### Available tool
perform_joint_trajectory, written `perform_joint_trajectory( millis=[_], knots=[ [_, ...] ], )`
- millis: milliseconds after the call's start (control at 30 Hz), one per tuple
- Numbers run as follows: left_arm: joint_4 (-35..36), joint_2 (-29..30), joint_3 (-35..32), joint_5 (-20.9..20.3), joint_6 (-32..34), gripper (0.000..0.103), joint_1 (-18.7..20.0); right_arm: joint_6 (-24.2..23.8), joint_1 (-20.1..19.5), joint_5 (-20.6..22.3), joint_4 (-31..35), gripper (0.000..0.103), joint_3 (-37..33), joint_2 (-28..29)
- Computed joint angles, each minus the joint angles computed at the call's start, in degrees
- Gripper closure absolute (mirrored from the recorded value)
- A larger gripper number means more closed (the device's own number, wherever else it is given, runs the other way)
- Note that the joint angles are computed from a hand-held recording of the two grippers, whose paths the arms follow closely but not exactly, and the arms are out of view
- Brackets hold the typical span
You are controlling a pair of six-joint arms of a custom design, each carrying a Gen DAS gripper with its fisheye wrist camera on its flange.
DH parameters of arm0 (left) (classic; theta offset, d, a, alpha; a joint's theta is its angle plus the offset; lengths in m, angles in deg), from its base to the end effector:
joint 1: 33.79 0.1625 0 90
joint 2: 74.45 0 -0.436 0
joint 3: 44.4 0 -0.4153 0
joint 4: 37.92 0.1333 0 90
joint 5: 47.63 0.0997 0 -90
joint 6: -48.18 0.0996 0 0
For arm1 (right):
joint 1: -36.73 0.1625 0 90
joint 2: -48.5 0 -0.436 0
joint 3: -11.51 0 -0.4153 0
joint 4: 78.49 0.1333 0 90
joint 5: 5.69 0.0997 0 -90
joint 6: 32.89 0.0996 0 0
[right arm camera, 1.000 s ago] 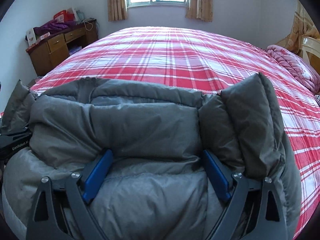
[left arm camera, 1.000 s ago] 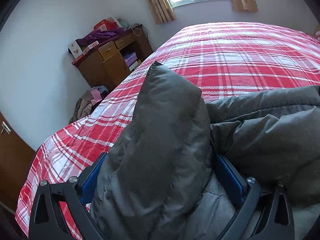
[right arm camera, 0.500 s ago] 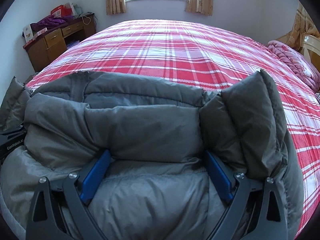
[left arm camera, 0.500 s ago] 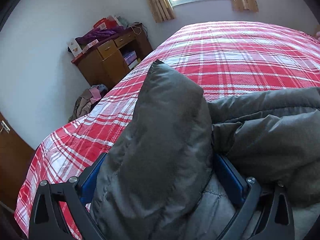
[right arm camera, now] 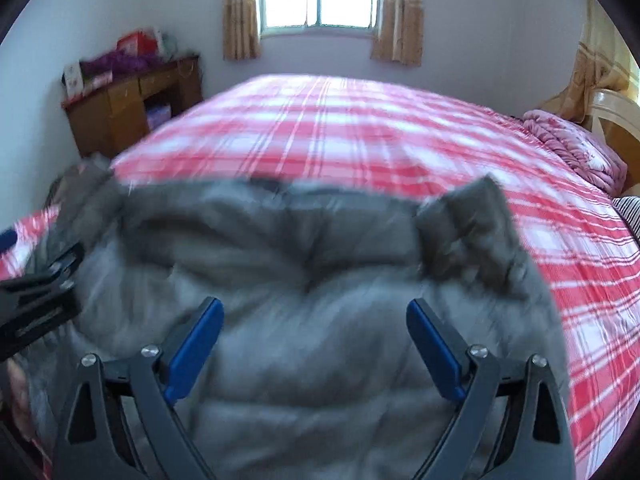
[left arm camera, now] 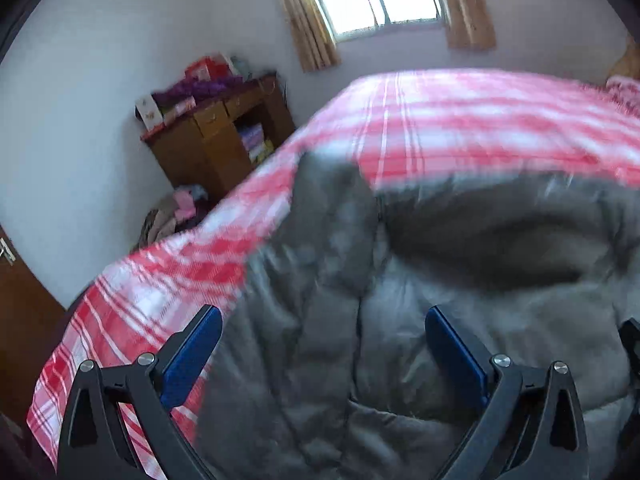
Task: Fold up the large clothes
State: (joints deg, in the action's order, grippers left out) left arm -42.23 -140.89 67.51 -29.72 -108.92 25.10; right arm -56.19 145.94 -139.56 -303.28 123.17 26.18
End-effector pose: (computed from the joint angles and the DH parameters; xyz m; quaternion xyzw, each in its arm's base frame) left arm -0.0233 -0.4800 0.1709 0.1176 0.7664 -0.3718 0.5105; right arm 0.2348 -0.4786 -0.0665 0.1757 -0.8497 0.3458 0.3571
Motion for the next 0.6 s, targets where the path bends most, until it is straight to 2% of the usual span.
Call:
perform_joint_trajectory(
  millis=[67,133,267,400,533,600],
  knots=[
    [-2.7,-0.5,0.9,1.3,0.9,0.001,1.2,-1.7,0.0,-1.6,-1.4,0.008,-1.1,2.2],
    [-4.4,-1.0,1.5,2.5,1.6,0.001,1.9,-2.5,-0.8,-1.0,-3.3,0.007,-1.4,3.3],
    [-7.1,-0.5,1.7,2.1,4.4,0.001,2.2,-4.8,-1.1,-2.0,-4.1,0.004,-3.3,5.0],
    [-8.1,0.0,1.8,1.6,4.9,0.001,2.2,-5.0,-1.2,-2.8,-2.4,0.003,-4.2,5.2],
    [-7.9,0.6,1.6,0.7,4.7,0.001,1.8,-3.7,-1.7,-2.6,0.3,0.002,-4.4,4.8],
    [-3.4,0.2,1.5,-0.8,0.5,0.001,0.4,-3.7,-1.8,-2.7,0.4,0.002,-4.4,4.9]
  ],
)
